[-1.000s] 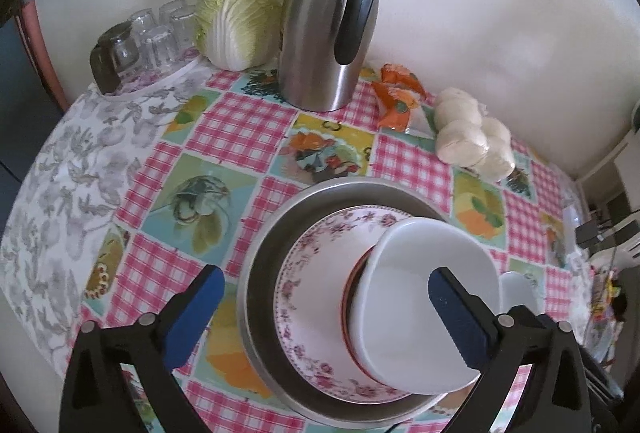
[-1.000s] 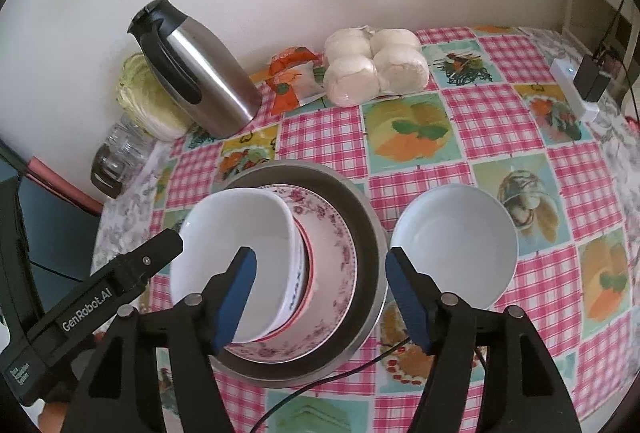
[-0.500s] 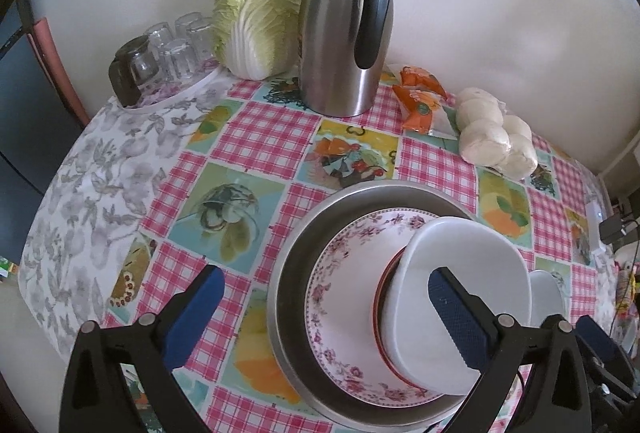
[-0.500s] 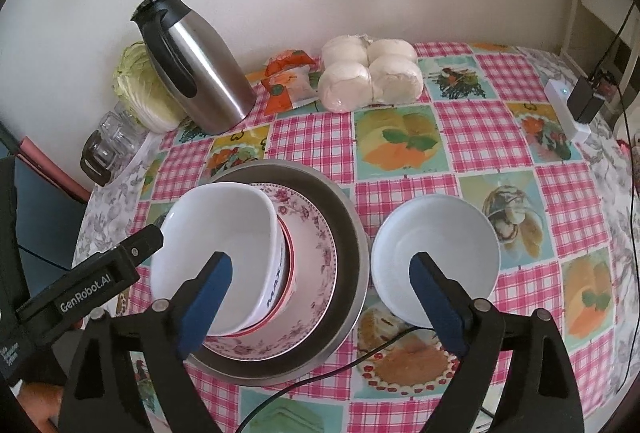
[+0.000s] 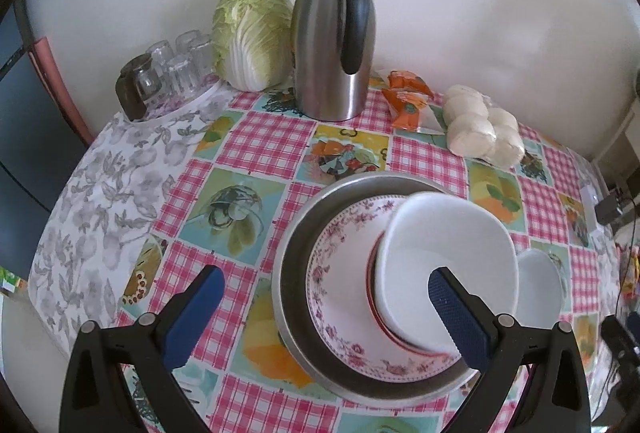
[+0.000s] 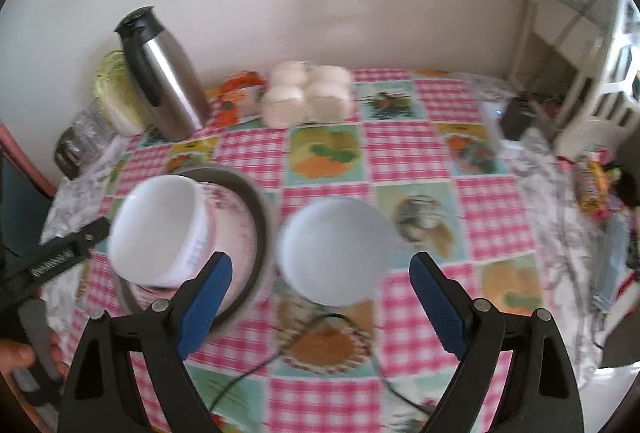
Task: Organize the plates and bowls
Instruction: 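Open both grippers and withdraw from the white square bowl, then move both grippers to the pale round bowl rim and close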
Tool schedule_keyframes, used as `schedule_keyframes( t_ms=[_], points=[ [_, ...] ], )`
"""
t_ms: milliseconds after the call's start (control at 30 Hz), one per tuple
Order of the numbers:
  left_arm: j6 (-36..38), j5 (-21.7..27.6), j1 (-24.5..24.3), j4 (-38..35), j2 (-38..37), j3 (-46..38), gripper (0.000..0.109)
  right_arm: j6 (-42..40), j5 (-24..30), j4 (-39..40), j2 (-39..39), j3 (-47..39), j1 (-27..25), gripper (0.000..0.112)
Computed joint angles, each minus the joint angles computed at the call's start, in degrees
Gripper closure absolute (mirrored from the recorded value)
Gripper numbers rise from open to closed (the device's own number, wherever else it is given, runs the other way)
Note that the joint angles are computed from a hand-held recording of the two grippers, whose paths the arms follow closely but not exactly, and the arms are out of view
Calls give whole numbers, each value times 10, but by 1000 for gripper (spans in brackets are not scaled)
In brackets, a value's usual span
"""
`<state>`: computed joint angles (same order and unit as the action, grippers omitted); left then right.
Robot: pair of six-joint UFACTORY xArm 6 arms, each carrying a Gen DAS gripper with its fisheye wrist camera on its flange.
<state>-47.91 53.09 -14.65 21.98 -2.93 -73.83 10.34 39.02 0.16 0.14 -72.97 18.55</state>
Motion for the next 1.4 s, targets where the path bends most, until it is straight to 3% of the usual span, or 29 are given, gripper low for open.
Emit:
schedule_keyframes(
  t_ms=[400, 667, 833, 933, 1200, 1400],
  points=[
    [-39, 1, -43, 29, -9, -2, 6, 115, -26, -148, -122, 126, -134, 22],
    [-45, -23, -85, 7, 40, -41, 6, 75, -30, -111, -113, 142, -191, 22],
    [-27, -23, -121, 34, 81, -86, 6, 78, -23, -126, -100, 141, -192, 22],
    [-21, -27, -130, 42, 104, -108, 6, 62, -30, -101, -88, 138, -188, 22],
    [65, -28, -129, -36, 172, -181, 6, -12, -38, -11, -39, 106, -155, 21],
    [94, -13, -140, -21, 224, -247, 9, -56, -36, 45, 3, 75, -132, 21]
  ],
)
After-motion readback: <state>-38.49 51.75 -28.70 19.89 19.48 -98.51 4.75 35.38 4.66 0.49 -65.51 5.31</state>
